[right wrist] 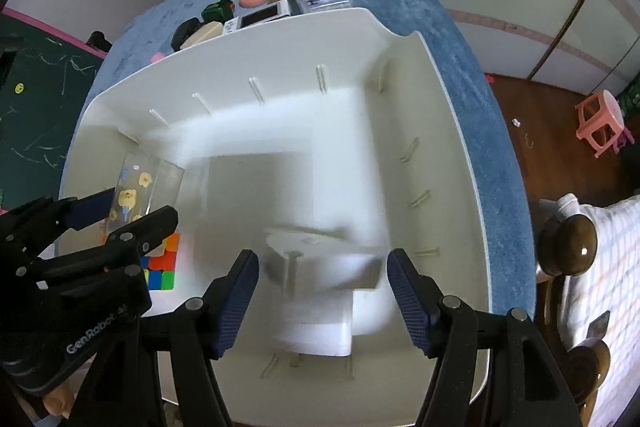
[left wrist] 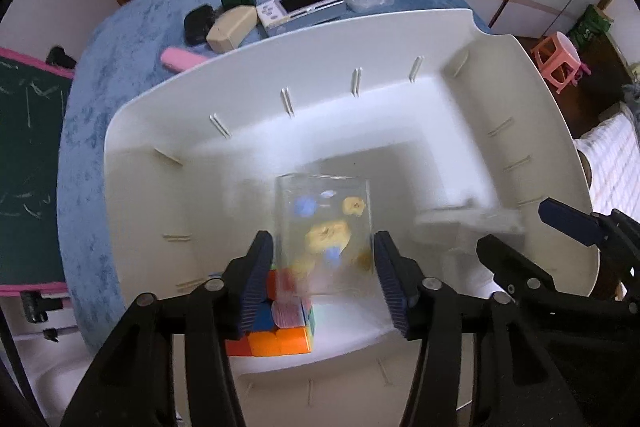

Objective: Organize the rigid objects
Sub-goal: 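Place the clear box in the tray with the left tool while the right tool drops the tape measure there, then withdraw both tools from the tray toward the remaining items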

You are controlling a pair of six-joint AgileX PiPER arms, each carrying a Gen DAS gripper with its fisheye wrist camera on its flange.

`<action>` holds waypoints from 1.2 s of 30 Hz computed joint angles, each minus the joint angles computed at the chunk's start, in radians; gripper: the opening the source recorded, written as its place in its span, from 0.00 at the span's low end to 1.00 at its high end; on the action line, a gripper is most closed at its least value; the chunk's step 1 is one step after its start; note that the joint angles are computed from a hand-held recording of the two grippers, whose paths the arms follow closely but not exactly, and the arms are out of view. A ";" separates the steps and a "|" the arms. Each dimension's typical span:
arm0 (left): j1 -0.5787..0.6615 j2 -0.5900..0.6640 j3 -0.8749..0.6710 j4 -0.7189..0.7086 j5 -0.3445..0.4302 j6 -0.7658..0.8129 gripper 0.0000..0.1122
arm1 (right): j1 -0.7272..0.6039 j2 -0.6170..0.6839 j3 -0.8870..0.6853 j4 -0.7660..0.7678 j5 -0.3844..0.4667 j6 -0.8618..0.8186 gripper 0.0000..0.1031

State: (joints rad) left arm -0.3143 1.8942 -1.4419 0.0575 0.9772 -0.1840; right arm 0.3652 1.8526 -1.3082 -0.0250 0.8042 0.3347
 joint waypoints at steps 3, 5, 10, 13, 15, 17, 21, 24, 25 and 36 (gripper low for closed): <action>0.002 0.005 -0.017 0.011 0.015 -0.010 0.64 | -0.009 -0.009 0.005 0.010 -0.003 -0.007 0.66; 0.003 0.002 -0.021 0.010 0.021 -0.008 0.66 | -0.010 -0.016 0.008 0.003 -0.005 -0.001 0.66; 0.005 -0.003 -0.034 0.002 0.048 -0.007 0.67 | 0.000 -0.037 0.016 -0.031 -0.014 0.014 0.66; 0.000 -0.003 -0.049 0.008 0.073 -0.016 0.67 | 0.003 -0.048 0.019 -0.048 -0.017 0.017 0.66; -0.001 -0.008 -0.049 0.012 0.076 -0.021 0.67 | 0.002 -0.054 0.022 -0.054 -0.019 0.019 0.66; -0.005 -0.015 -0.049 0.016 0.079 -0.028 0.67 | -0.001 -0.059 0.023 -0.054 -0.021 0.016 0.66; -0.011 -0.024 -0.053 0.025 0.095 -0.044 0.67 | -0.004 -0.066 0.024 -0.055 -0.023 0.011 0.66; -0.019 -0.025 -0.059 0.049 0.110 -0.064 0.67 | -0.005 -0.075 0.026 -0.057 -0.026 0.007 0.66; -0.018 -0.027 -0.060 0.048 0.111 -0.064 0.67 | -0.004 -0.077 0.024 -0.059 -0.026 0.007 0.66; -0.015 -0.052 -0.083 0.063 0.132 -0.082 0.67 | -0.002 -0.090 0.006 -0.067 -0.036 0.004 0.66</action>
State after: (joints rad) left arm -0.3294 1.8422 -1.5246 0.1202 1.1091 -0.2655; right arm 0.3636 1.7626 -1.3021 -0.0915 0.7685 0.3391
